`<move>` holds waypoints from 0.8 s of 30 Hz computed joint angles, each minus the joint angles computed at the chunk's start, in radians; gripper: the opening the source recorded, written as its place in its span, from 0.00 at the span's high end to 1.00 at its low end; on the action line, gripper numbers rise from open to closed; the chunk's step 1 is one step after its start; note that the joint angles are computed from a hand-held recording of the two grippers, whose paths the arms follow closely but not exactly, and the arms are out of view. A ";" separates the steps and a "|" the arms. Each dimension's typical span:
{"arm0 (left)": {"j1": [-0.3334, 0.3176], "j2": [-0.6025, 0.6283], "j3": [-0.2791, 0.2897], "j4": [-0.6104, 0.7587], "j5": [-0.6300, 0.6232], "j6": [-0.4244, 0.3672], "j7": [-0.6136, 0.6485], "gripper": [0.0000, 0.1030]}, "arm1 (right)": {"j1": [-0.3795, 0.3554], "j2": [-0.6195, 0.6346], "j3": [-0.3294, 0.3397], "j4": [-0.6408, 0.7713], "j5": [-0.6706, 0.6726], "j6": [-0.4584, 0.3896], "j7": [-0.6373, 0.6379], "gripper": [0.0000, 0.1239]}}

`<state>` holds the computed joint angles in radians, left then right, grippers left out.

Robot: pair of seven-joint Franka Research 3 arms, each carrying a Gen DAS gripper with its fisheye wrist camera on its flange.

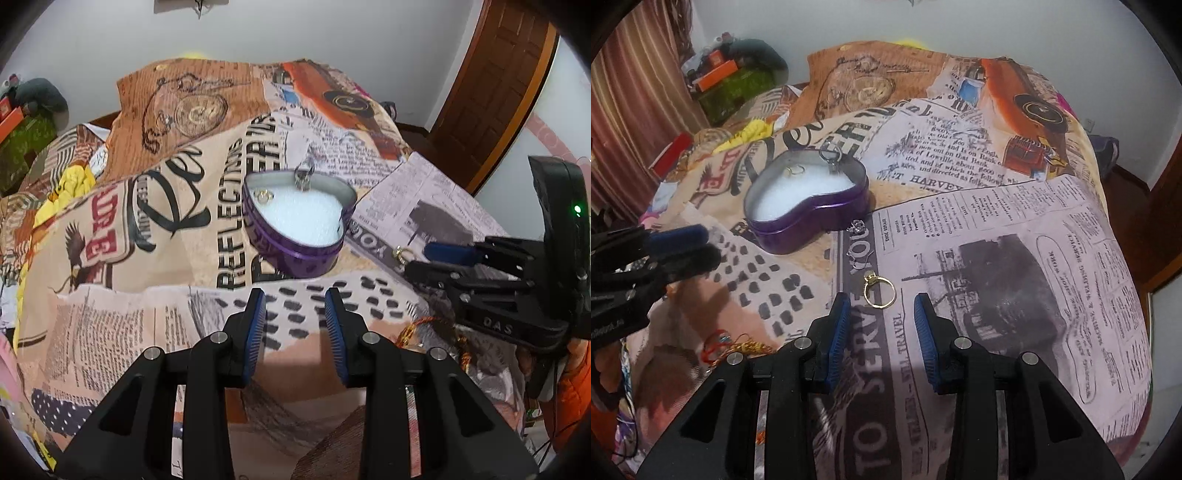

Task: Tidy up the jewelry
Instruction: 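Lower the right gripper onto the gold ring and close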

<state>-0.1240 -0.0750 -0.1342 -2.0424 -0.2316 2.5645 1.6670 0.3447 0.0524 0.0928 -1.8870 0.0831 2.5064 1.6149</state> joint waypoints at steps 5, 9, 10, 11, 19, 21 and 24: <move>0.002 -0.004 0.003 -0.014 -0.010 -0.014 -0.011 0.69 | 0.006 0.011 -0.002 -0.008 -0.046 0.039 0.021 0.74; 0.003 -0.015 0.002 -0.028 0.010 -0.020 -0.020 0.69 | 0.009 0.007 -0.001 -0.022 -0.053 0.061 0.019 0.76; 0.002 -0.017 0.002 -0.030 0.010 -0.021 -0.018 0.69 | 0.009 0.010 0.000 -0.018 -0.047 0.061 0.013 0.79; 0.001 -0.021 0.003 -0.033 0.007 -0.023 -0.018 0.69 | 0.010 0.009 0.000 -0.019 -0.049 0.059 0.011 0.84; -0.020 -0.059 0.015 -0.053 -0.060 -0.022 0.018 0.69 | 0.009 -0.013 0.001 -0.041 -0.024 0.062 0.020 0.86; -0.029 -0.067 0.018 -0.054 -0.086 -0.031 0.036 0.69 | 0.007 -0.029 0.003 -0.056 -0.014 0.065 0.023 0.86; -0.037 -0.076 0.015 -0.059 -0.088 -0.034 0.040 0.68 | 0.003 -0.064 0.005 -0.092 0.001 0.078 0.031 0.86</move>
<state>-0.1614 -0.1510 -0.1190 -2.1013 -0.3197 2.5309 1.7069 0.3474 -0.0119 0.0980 -1.9790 0.0837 2.5848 1.6463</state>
